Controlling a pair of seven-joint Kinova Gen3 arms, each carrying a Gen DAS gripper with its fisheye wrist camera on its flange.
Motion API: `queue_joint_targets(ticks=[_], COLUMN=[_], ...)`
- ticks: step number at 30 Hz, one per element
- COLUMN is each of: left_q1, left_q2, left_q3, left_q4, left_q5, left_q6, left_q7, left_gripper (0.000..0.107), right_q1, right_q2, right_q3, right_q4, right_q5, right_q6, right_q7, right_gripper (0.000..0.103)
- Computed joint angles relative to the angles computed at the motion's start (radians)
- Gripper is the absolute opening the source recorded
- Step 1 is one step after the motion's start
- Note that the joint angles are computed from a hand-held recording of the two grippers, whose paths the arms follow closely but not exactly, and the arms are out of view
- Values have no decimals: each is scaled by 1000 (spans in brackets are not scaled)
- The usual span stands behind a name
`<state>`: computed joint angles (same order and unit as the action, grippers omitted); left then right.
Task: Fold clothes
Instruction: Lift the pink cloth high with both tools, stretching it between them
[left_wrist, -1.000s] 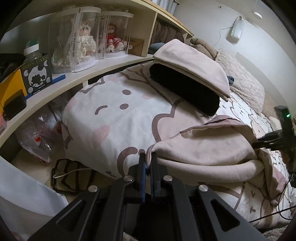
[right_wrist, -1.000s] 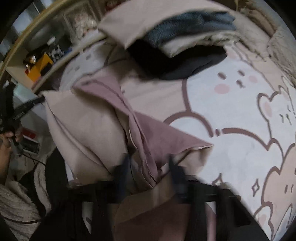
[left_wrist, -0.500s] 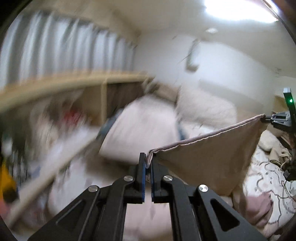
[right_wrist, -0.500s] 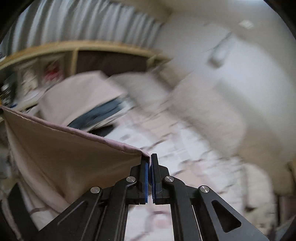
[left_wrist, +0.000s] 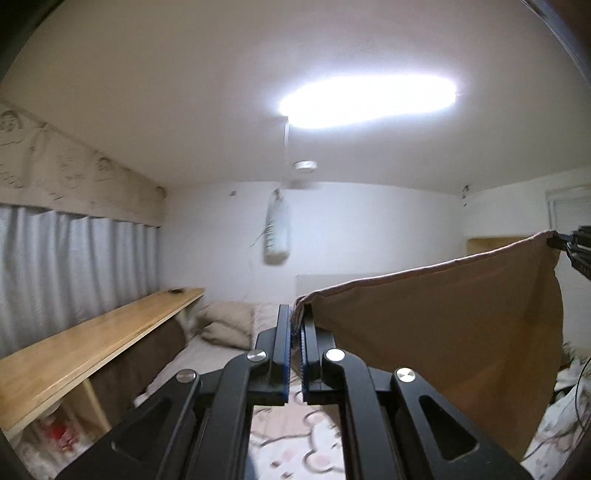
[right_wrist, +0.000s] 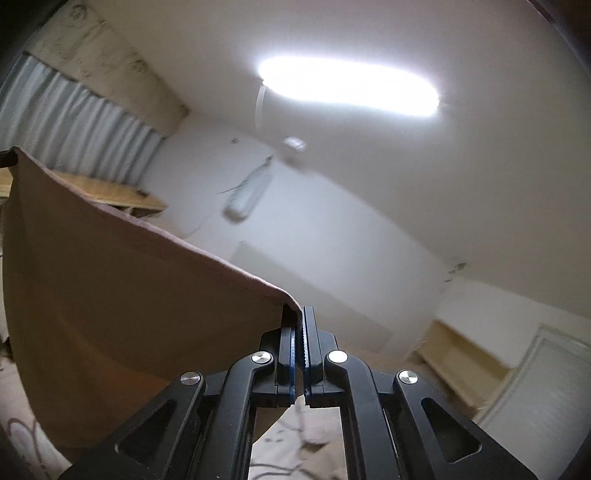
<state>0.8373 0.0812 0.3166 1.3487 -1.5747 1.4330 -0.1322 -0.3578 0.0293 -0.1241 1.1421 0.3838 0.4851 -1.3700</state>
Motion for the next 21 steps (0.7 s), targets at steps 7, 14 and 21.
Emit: queue_joint_targets(ticks=[7, 14, 21], left_q1=[-12, -17, 130], left_q2=[79, 196, 185], left_q3=[-73, -174, -265], left_q4=[-230, -479, -469], left_q5=[29, 116, 16], left_q6=[-98, -136, -118], left_q7=[-180, -331, -316], left_gripper=[4, 4, 4], right_q1=[-27, -113, -114], right_q2=[70, 205, 123], right_q3=[29, 113, 143], right_q4=[-150, -352, -251], right_q5=[108, 162, 193], right_q6=[49, 141, 50], right_q7=[-87, -118, -188], right_gripper=[3, 3, 3])
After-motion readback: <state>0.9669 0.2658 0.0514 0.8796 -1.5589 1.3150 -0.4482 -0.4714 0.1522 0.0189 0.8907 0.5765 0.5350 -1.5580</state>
